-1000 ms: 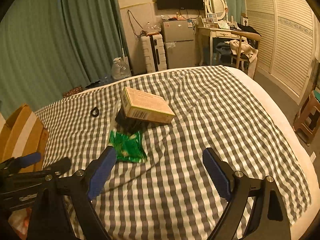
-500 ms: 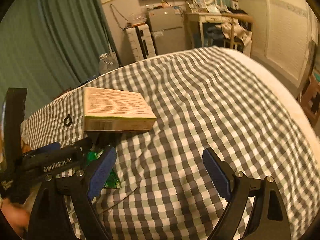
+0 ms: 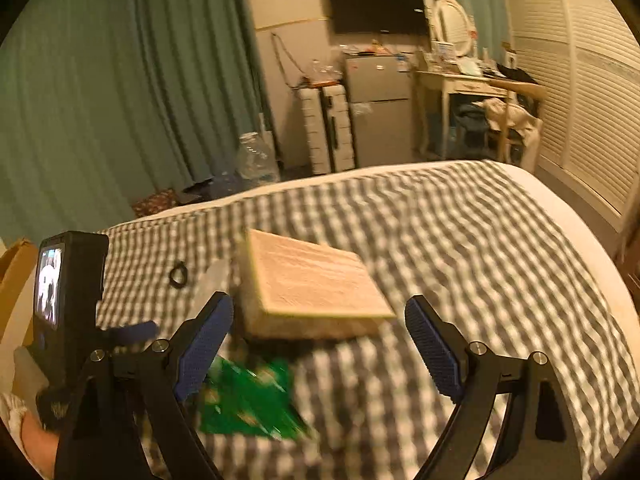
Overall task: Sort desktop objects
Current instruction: 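Grasp the clear comb with left tool while right grasps the barcoded medicine box, then drop the comb and medicine box into the cardboard box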
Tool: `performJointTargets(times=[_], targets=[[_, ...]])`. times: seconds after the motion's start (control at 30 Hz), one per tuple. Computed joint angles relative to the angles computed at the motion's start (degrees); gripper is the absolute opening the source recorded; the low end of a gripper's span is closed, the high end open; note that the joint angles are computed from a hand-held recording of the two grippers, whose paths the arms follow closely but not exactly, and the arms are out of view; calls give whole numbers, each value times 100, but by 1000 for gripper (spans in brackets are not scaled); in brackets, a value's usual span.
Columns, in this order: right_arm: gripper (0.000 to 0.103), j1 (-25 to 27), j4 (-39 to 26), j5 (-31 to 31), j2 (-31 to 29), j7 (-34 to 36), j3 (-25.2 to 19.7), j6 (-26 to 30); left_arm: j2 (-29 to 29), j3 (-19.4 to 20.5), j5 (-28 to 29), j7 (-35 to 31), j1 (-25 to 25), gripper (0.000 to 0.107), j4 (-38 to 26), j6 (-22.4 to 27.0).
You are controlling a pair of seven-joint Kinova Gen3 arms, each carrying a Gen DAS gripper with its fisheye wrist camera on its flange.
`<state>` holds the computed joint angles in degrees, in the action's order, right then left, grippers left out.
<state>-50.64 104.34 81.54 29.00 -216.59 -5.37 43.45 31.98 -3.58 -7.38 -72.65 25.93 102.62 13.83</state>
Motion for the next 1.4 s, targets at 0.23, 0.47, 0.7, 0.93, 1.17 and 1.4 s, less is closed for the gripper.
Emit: performJointTargets(times=[0.23, 0.47, 0.7, 0.93, 1.17, 1.4], targets=[[84, 501, -889, -648, 682, 1476, -378, 150, 97, 321, 43, -362, -332, 50, -159, 5], [40, -124, -273, -710, 313, 630, 679, -197, -109, 786, 423, -707, -770, 49, 324, -367], [31, 168, 76, -504, 115, -94, 535, -312, 104, 963, 442, -878, -928, 39, 50, -264], [29, 162, 288, -427, -121, -305, 255, -147, -236, 2336, 1218, -2152, -2388, 27, 423, -3], [29, -39, 537, -877, -603, -138, -208, 391, -895, 2761, 1941, -2935, -2973, 27, 1263, 72], [29, -471, 915, -1245, -1023, -628, -594, 725, -1837, 2912, 2684, -3599, -3172, 27, 1961, 186]])
